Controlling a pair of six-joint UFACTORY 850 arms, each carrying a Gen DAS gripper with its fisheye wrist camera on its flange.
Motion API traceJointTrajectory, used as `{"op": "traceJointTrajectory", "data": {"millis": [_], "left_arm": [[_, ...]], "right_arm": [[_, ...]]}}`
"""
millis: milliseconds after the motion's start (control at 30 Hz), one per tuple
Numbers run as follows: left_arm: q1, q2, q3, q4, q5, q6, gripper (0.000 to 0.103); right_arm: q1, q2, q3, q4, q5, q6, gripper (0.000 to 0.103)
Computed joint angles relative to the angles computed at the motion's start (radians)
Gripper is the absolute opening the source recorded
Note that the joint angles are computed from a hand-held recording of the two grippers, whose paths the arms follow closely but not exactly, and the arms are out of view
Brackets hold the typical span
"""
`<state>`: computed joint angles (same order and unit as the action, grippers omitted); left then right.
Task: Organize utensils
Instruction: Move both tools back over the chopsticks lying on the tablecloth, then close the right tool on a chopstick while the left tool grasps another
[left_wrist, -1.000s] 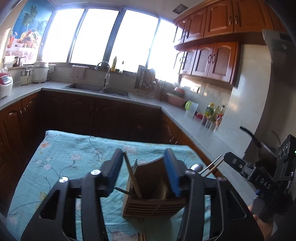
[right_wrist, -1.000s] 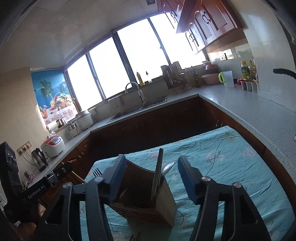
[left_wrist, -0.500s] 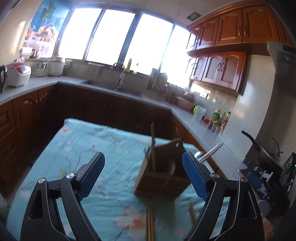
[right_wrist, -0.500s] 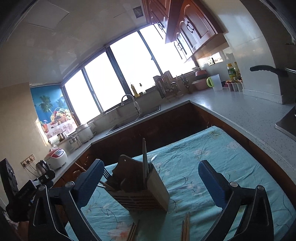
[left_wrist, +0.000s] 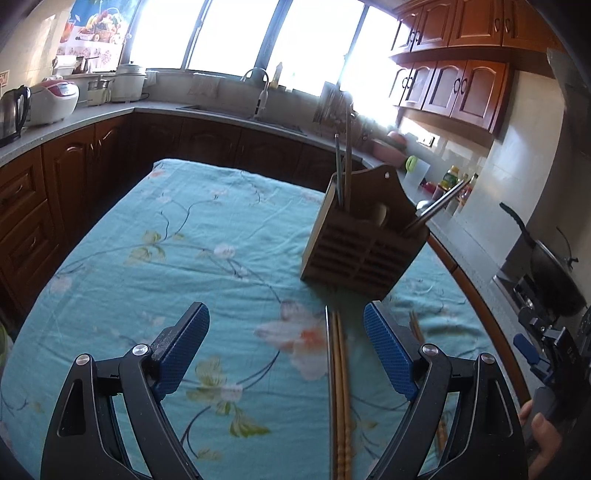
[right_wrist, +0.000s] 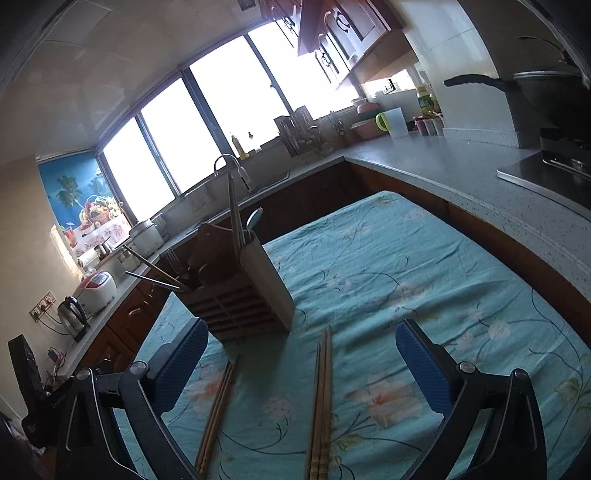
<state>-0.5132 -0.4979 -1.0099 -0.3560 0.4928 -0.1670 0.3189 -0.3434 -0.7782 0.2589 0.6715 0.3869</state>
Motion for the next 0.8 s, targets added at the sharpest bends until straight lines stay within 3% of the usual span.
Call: {"op": "traceJointTrajectory", "data": {"millis": [333,633,700,767,800], "left_arm": [[-0.008,-0.023,0.009,0.003,-0.051,0.002,0.088],[-0.012,-0.083,-0.082,-0.073,-0.187,0.136,0.088],[-0.021,-0.108,-0.12,-0.163,-0.222,0.251,0.088],[-0.033,-0.139,-0.165,-0.33,-0.247,0.441,0.085],[-0.036,-0.153,-0.184,-0.377,-0.262,0.498,0.083]], "right_arm": [[0.024,-0.023,0.022,0.01,-0.035,0.007,0.102],[0.036,-0.043,-0.012,0.012,-0.067,-0.051,0.101],[0.036,-0.056,-0.033,-0.004,-0.088,-0.058,0.095],[0.031,-0.078,-0.068,-0.033,-0.137,-0.051,0.07],[0.026,-0.093,-0.088,-0.066,-0.167,-0.028,0.063]]}}
